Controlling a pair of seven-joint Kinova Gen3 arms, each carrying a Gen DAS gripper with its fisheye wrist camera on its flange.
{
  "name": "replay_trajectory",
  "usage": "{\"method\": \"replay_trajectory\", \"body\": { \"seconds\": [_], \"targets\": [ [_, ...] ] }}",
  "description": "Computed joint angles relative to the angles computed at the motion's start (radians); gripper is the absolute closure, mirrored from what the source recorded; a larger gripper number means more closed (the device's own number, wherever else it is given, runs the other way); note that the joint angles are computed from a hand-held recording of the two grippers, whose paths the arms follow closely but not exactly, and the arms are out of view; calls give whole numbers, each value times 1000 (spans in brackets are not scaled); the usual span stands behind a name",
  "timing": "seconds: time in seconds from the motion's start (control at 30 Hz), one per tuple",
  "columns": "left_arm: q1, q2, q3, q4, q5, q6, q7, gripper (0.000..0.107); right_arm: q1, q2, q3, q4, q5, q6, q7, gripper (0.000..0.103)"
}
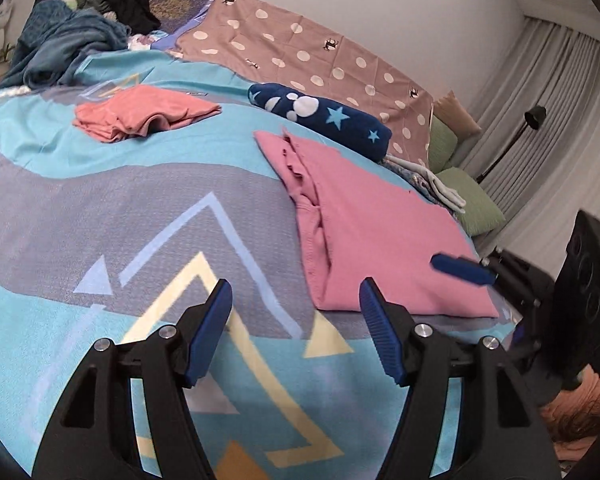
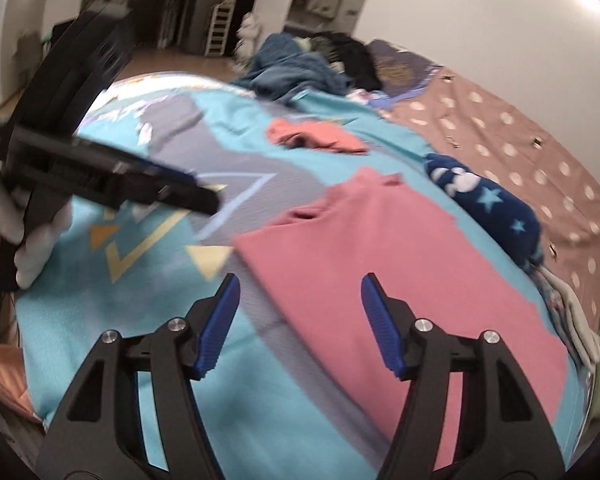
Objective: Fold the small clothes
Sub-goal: 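Grasp the pink shirt edge with the right gripper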
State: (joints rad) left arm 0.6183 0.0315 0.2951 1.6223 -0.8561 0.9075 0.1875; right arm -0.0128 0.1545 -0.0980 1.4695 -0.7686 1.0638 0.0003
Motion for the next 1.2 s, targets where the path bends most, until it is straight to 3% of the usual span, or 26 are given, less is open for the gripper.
{"method": "replay_trajectory", "body": {
  "seconds": [0.13,0.33,0.4,0.57,0.7,0.77,0.83,0.9,0.93,1.0,1.1,1.13,1.17,1.2],
  "targets": [
    [-165,-57,79,82,60,-152,-21,41,-63,-42,-18,92,65,-144,-5,40],
    [-443,-86,214,104,272,-324,-265,41,-127,-23,-30,91,165,-208,-125,40],
    [-536,-71,269,96,315,-374,-347,41,-140,-14,-35,80,183,-212,-161,47],
    [-767,53,423,16,445,-461,-550,41,-158,6,-49,49,223,-197,-232,63],
    [-953,215,593,-88,548,-455,-713,41,-156,11,-56,48,224,-200,-243,64],
    [-997,281,623,-117,601,-490,-794,41,-153,15,-56,43,222,-194,-254,64],
    [-977,314,579,-158,677,-487,-875,41,-152,17,-56,39,223,-190,-268,65],
    [-911,328,487,-202,747,-475,-940,45,-155,8,-59,53,230,-211,-268,62],
    [-873,338,440,-231,766,-456,-970,51,-159,0,-60,65,236,-230,-268,60],
    [-808,354,348,-278,831,-407,-1028,95,-164,-8,-61,78,243,-247,-266,60],
    [-786,353,281,-263,951,-437,-1088,99,-184,-4,-48,70,260,-241,-284,60],
    [-757,334,235,-254,974,-444,-1110,99,-180,6,-52,48,264,-211,-301,71],
    [-722,322,188,-252,980,-446,-1120,99,-160,26,-73,21,251,-170,-318,97],
    [-684,312,142,-253,973,-446,-1119,99,-156,39,-77,-7,248,-136,-342,97]
  ]
}}
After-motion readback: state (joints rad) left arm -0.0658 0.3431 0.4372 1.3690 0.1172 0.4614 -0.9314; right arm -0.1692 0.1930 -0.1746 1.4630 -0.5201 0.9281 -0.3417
